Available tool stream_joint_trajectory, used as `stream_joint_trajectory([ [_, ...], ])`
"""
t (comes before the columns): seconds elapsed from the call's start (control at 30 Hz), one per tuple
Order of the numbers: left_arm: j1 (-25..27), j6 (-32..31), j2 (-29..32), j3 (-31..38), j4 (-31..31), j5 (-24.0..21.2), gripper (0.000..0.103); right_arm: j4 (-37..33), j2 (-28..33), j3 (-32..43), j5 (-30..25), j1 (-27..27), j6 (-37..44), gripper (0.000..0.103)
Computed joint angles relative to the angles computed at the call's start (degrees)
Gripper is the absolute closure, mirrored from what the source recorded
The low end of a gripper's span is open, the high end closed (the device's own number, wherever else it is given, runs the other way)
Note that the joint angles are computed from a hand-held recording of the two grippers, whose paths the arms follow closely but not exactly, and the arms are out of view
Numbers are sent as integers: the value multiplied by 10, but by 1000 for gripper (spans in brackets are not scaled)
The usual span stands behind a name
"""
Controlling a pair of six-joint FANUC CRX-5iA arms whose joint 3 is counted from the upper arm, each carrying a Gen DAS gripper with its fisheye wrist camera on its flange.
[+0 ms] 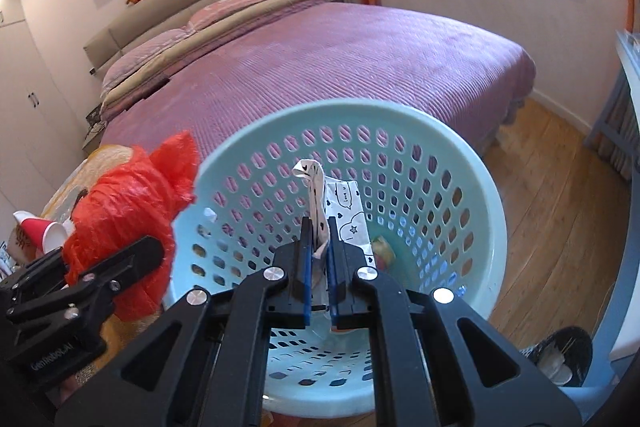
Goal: Collect trash
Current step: 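Carry both items over the blue wastebasket and open both tools to drop them, then grasp the milk carton with the left tool while the right tool grasps the pink packet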
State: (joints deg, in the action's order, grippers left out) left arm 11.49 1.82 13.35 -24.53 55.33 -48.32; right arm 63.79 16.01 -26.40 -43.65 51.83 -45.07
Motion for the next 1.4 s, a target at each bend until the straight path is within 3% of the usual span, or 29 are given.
stream_joint_trajectory([
  [0.17,-9,-12,-2,-9,11,8,50,-10,-2,-9,11,-4,-12,98],
  [0.27,-12,-47,-13,-34,55,20,33,-17,-4,-9,15,-7,-15,98],
  [0.37,2,-63,-18,-42,88,-15,21,0,-13,-24,30,-13,-42,96],
  [0.47,22,-59,-19,-40,103,-50,18,4,-21,-34,30,-12,-57,80],
  [0.53,34,-53,-23,-42,108,-67,18,3,-25,-34,17,-6,-63,51],
  [0.77,98,-72,-49,-62,140,-132,18,48,-44,-41,-5,20,-85,51],
  [1.13,224,-111,-83,-76,170,-211,18,70,-11,53,-55,74,-2,46],
  [1.23,251,-116,-89,-74,182,-206,18,83,6,84,-56,83,22,45],
  [1.4,285,-142,-102,-78,221,-154,18,101,42,139,-37,91,56,44],
])
